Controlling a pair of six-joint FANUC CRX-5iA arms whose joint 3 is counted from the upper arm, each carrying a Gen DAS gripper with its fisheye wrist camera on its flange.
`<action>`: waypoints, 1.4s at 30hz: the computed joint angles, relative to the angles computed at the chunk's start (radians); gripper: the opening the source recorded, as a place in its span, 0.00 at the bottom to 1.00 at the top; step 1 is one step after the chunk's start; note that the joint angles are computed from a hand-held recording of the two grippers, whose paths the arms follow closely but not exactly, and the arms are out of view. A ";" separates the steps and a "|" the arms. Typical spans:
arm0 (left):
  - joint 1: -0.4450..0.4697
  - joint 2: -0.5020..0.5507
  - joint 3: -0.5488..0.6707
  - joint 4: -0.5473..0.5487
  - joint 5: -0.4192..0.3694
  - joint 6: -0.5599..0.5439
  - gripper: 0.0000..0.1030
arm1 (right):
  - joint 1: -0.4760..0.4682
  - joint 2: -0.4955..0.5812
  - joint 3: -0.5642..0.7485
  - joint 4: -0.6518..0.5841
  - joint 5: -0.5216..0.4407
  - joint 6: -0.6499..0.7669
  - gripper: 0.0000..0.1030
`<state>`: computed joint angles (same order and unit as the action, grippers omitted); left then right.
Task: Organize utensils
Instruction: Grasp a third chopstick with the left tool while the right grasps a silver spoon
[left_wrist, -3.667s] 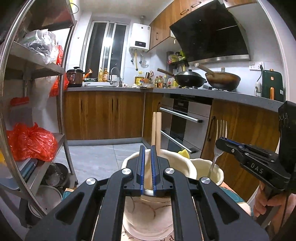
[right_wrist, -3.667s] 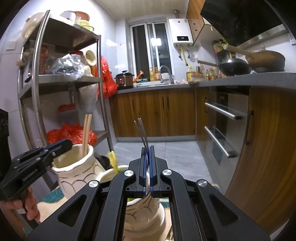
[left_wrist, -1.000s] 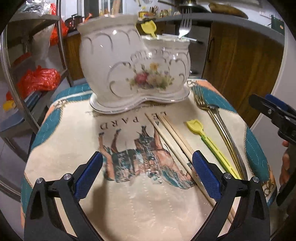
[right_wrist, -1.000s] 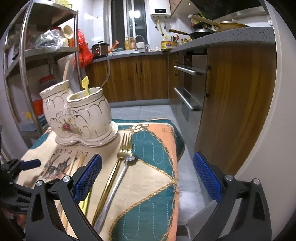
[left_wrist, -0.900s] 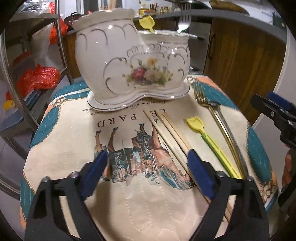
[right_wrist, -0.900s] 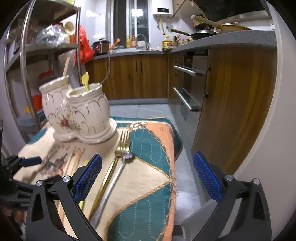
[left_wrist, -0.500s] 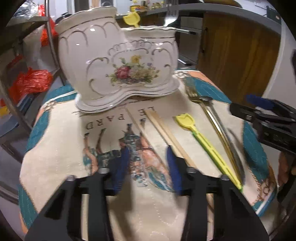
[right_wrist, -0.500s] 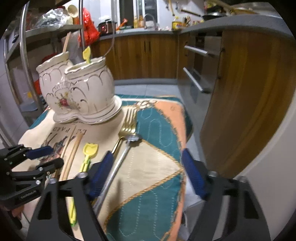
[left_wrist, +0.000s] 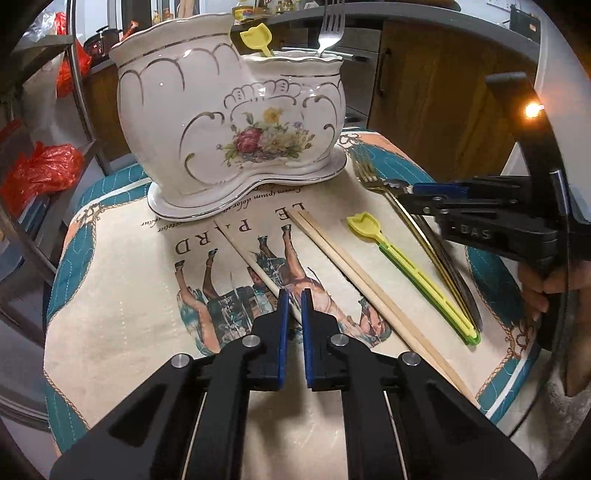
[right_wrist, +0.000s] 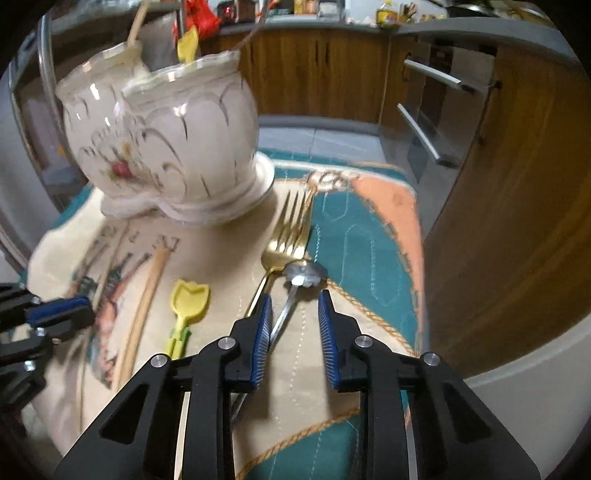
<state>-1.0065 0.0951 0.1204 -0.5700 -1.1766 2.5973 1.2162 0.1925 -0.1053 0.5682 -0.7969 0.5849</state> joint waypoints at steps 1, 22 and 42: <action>-0.001 -0.001 -0.001 -0.001 0.001 0.000 0.06 | 0.001 0.002 0.002 0.000 0.005 0.007 0.19; 0.021 0.011 0.002 0.052 0.026 0.022 0.31 | 0.013 -0.086 -0.123 0.038 0.085 -0.008 0.04; -0.005 -0.053 -0.031 0.048 -0.169 -0.157 0.04 | 0.018 -0.111 -0.130 0.005 0.108 0.025 0.04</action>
<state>-1.0119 0.0423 0.0893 -0.5221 -1.3456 2.4407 1.2347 0.0819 -0.2353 0.5728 -0.6893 0.6100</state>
